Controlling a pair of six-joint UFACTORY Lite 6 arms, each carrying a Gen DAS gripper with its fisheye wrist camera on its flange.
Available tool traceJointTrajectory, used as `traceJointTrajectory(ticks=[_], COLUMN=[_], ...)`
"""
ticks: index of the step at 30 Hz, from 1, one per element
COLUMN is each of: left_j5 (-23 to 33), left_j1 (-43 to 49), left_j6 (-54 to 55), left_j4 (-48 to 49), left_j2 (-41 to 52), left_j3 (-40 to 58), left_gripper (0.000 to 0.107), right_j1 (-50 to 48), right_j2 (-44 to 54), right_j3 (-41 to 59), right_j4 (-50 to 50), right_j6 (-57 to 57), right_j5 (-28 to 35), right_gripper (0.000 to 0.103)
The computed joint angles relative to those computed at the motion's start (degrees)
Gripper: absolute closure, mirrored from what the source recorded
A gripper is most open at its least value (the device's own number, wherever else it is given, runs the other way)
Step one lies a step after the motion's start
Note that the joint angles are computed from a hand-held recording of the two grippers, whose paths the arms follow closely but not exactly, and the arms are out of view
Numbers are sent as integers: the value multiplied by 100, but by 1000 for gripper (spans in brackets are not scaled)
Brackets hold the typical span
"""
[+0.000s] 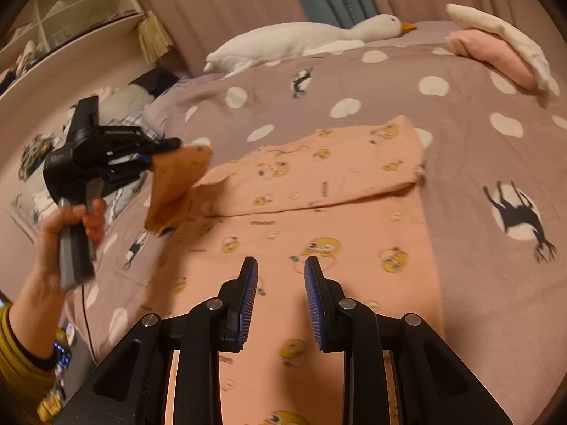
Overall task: Fold small clothes
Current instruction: 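Fold the gripped sleeve across the shirt body with the left tool and release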
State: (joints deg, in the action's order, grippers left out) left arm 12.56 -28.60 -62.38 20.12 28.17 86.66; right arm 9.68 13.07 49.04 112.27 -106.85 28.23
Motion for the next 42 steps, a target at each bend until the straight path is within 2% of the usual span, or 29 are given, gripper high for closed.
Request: traceJointTrajectory(ticks=[2,3,4,5,6,7,9,11,12,13,16,21,25,27,31,34,38,40,41,42], left_j5=[455,753,919,1077,1217,1414,1467,1187,1044,930,926,878,694,714,695,581,378,317,266,233], left_j1=[-315,-427,-456,-459,-464,-511,-643,-703,-722,-774,-970,-1101,-980,-959,-869,-729,-534,-466,-430,-403], left_j6=[-227,-27,361,761,970,1019,860,787,771,561,-806,-2523,-3625,-3980,-4265,-4392,-4566,-4618,-4637,-4665], left_j4=[357,193,-212,-662,-913,-935,-604,-334,-191,168,1785,3241,3868,4054,4183,4253,4405,4469,4500,4543], left_j2=[715,1161,1494,1768,1939,2107,2015,1489,1203,866,8,-1173,-2101,-2426,-2905,-3198,-3404,-3447,-3451,-3454], left_j3=[805,1297,1672,1980,2127,2317,2209,1507,1141,701,-437,-2193,-3415,-3766,-4237,-4530,-4776,-4836,-4848,-4856], left_gripper=[99,90,70,59,37,34,34,32,25,19,12,12,12,12,12,12,12,12,12,12], right_j1=[-114,-156,-182,-255,-288,-337,-383,-445,-462,-474,-395,157,808,1223,1846,2109,2323,2340,2322,2256], right_j2=[2,3,-34,-13,-22,-35,-89,-120,-115,-122,-7,399,927,1441,2587,3516,4865,5252,5180,5063], right_j3=[-23,-70,-119,-137,-151,-181,-261,-262,-249,-249,-126,520,1567,2420,4109,5400,7265,7728,7621,7472], right_j4=[-122,-42,3,-55,-105,-125,4,-124,-109,-158,-163,-332,-1210,-2158,-4556,-6355,-8753,-9403,-9369,-9094], right_j6=[120,37,78,78,141,167,116,245,242,317,368,534,1181,1887,4084,5846,8223,8842,8829,8614], right_j5=[53,84,60,122,131,160,166,231,274,331,406,25,-413,-666,-939,-792,-239,-88,-146,-167], right_gripper=[76,76,76,75,72,69,68,68,68,68,68,68,68,68,68,68,68,79,81,92])
